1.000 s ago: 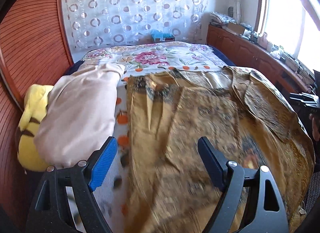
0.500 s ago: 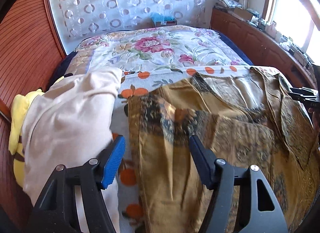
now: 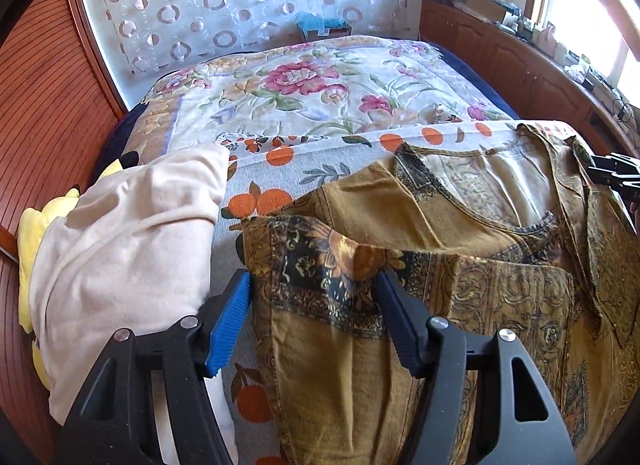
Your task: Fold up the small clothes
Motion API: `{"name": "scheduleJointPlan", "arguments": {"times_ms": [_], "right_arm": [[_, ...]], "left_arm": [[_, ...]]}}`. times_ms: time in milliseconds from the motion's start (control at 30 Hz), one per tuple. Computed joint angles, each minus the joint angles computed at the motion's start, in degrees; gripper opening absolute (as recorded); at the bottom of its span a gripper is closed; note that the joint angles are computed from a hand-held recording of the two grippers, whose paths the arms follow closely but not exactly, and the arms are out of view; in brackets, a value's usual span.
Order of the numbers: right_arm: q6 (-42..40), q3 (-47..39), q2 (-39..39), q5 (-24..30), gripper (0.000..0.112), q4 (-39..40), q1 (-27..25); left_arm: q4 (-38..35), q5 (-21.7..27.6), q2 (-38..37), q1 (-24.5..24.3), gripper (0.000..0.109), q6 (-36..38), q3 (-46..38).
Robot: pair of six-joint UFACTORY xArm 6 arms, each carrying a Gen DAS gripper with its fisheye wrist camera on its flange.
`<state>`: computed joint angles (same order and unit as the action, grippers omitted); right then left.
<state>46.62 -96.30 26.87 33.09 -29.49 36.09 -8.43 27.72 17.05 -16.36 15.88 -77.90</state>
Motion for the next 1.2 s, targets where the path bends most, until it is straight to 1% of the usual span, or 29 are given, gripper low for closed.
{"name": "scheduleJointPlan", "arguments": {"times_ms": [167,200,233,300,367,433,467,500,533,567,600,633,667,700,733,767,833,867,1000,1133,1200], "right_arm": [[0.39,-1.50,1.05,1.02,0.058,-1.90,0.29],[0.74,-1.44,1.08,1.00,0.058,-2.46,0.32],[1.11,-1.34,1.08,0.97,0.058,-3.07,0.34],[1.95,-1.08,1.02,0.88,0.058,-4.29,0.48],[2.89,-0.74,0.95,0.65,0.058,-5.56,0.56],[3.76,-0.26,0.67,0.43,0.058,-6.41,0.62],[4.08,-0.18,0.65,0.43,0.058,-6.62,0.65],[4.13,0.00,0.52,0.36,0.058,-6.57,0.68],[4.02,0.10,0.41,0.38,0.057,-6.28,0.74],[3.38,0.31,0.27,0.07,0.048,-5.65,0.73],[1.87,0.66,-0.08,-0.37,0.039,-4.30,0.66],[0.79,-0.16,0.10,1.19,0.036,-3.60,0.91],[0.24,-1.00,0.36,2.69,0.029,-3.33,1.21],[-1.06,-1.42,0.50,3.04,0.018,-1.97,1.41],[-2.66,-1.76,0.61,3.00,0.013,-0.46,1.50],[-3.08,-2.42,0.86,3.88,0.011,-0.48,1.87],[-2.34,-3.42,1.08,5.73,0.008,-2.39,2.59],[-1.35,-3.19,0.76,5.77,0.008,-3.44,2.84],[4.84,0.86,-2.87,3.24,0.007,-9.21,3.77],[12.82,6.77,-8.73,0.87,0.006,-17.96,5.75],[16.99,9.39,-11.70,0.45,0.006,-22.29,7.33]], "left_arm": [[-0.03,0.47,0.82,-0.35,0.066,0.11,-1.40],[-0.04,0.52,0.87,-0.38,0.065,0.15,-1.46],[0.05,0.54,0.93,-0.38,0.061,0.07,-1.58],[-0.17,0.84,1.13,-0.37,0.060,0.00,-1.93],[-0.34,0.88,1.37,-0.19,0.053,-0.32,-2.25],[-0.36,0.78,1.46,0.03,0.049,-0.53,-2.40],[-0.10,0.77,1.49,0.09,0.044,-0.69,-2.44],[0.34,0.82,1.49,0.11,0.042,-0.95,-2.46],[0.08,1.05,1.49,0.12,0.036,-0.65,-2.53],[-0.99,1.64,1.43,0.16,0.029,0.34,-2.70],[-1.43,2.08,1.45,0.19,0.027,0.80,-2.85],[-1.56,2.44,1.48,0.06,0.022,0.93,-2.97],[-1.38,2.83,1.44,-0.12,0.021,0.67,-3.05],[-0.96,3.02,1.42,-0.31,0.020,0.21,-3.13],[-0.98,3.14,1.30,-0.52,0.018,0.26,-3.10],[-1.40,3.15,1.12,-0.70,0.012,0.72,-2.99],[-1.09,2.14,0.12,-1.11,0.008,1.03,-1.83],[-1.04,1.15,-0.95,-1.33,0.005,1.35,-0.66],[-3.81,-2.90,-6.54,-1.80,0.005,3.83,4.67],[-9.54,-6.25,-14.34,-2.32,0.004,8.87,11.65],[-13.44,-7.32,-19.64,-2.70,0.004,12.44,16.33]]}}
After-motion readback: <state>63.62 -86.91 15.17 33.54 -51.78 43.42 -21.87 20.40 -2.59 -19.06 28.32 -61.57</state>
